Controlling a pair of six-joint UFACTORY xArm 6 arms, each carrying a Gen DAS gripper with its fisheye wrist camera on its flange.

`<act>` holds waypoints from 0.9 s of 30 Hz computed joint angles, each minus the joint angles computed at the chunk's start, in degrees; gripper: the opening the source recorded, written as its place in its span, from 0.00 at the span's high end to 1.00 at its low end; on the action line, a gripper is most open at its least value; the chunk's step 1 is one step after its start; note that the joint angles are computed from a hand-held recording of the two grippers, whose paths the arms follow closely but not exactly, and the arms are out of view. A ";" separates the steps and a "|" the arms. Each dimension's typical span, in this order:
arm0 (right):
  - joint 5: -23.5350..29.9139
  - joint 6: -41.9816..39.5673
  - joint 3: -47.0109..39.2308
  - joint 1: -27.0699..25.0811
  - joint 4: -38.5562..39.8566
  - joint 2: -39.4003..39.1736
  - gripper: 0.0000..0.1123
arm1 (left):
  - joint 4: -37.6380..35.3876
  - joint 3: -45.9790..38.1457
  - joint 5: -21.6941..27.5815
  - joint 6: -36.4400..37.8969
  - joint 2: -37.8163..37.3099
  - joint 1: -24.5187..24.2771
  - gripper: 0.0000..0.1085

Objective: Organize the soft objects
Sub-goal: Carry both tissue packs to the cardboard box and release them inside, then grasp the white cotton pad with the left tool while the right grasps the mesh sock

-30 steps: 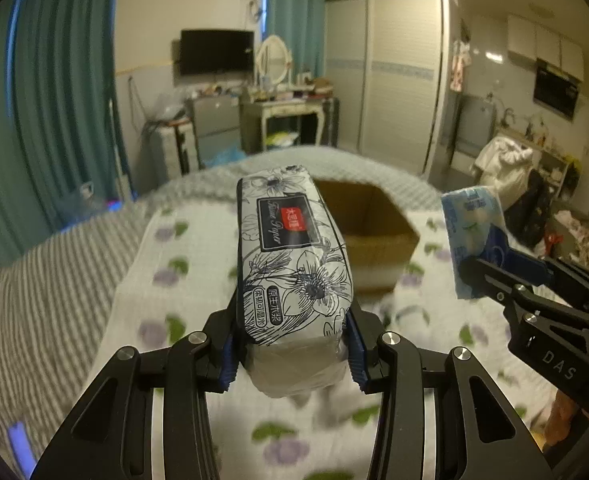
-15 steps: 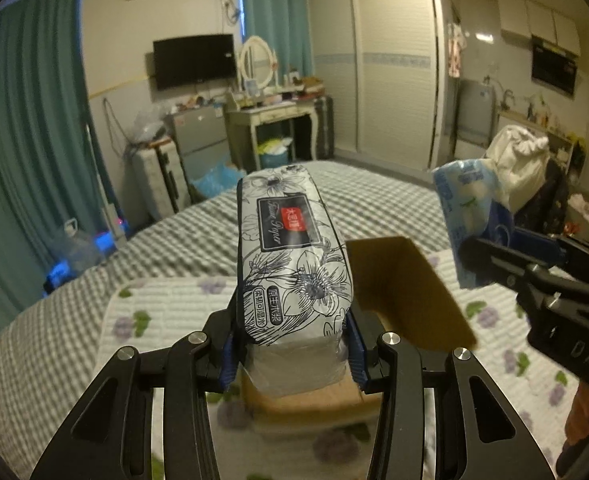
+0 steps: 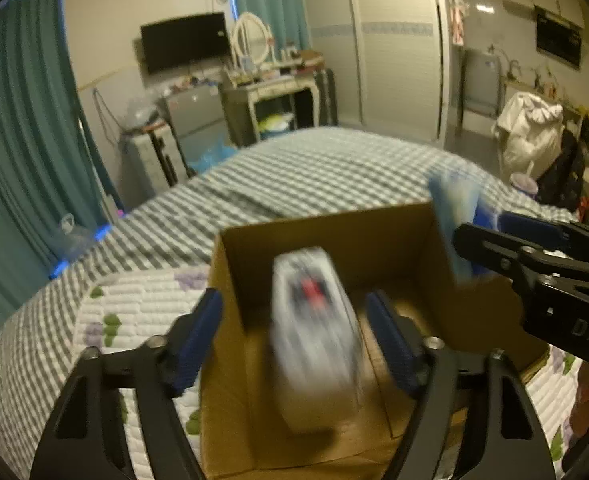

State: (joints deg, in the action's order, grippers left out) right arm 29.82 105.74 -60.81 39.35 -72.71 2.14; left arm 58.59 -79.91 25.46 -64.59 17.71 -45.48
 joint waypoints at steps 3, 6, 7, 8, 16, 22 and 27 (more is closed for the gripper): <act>3.04 -1.17 1.81 1.83 1.01 -3.76 0.40 | -0.55 0.90 1.49 -0.08 -2.48 -0.83 0.29; 8.44 -4.08 3.25 4.99 2.59 -8.67 0.38 | 0.28 3.06 3.70 -1.23 -7.22 -2.03 0.29; 10.32 -5.12 3.52 6.29 3.12 -10.40 0.37 | 0.81 3.91 4.59 -1.82 -9.23 -2.71 0.29; 13.16 -6.35 3.68 8.25 3.82 -12.59 0.36 | 1.21 4.78 5.15 -2.32 -10.96 -3.25 0.29; 40.20 -12.63 -0.12 28.30 5.10 -23.48 0.20 | 5.25 12.13 15.52 -8.24 -28.55 -12.28 0.11; 57.74 -14.34 -4.71 44.45 4.30 -23.68 0.08 | 6.67 16.60 23.53 -11.78 -36.44 -19.68 0.10; 64.17 -12.61 -4.78 52.26 7.26 -21.52 0.08 | 6.04 21.07 29.11 -14.97 -39.78 -24.57 0.10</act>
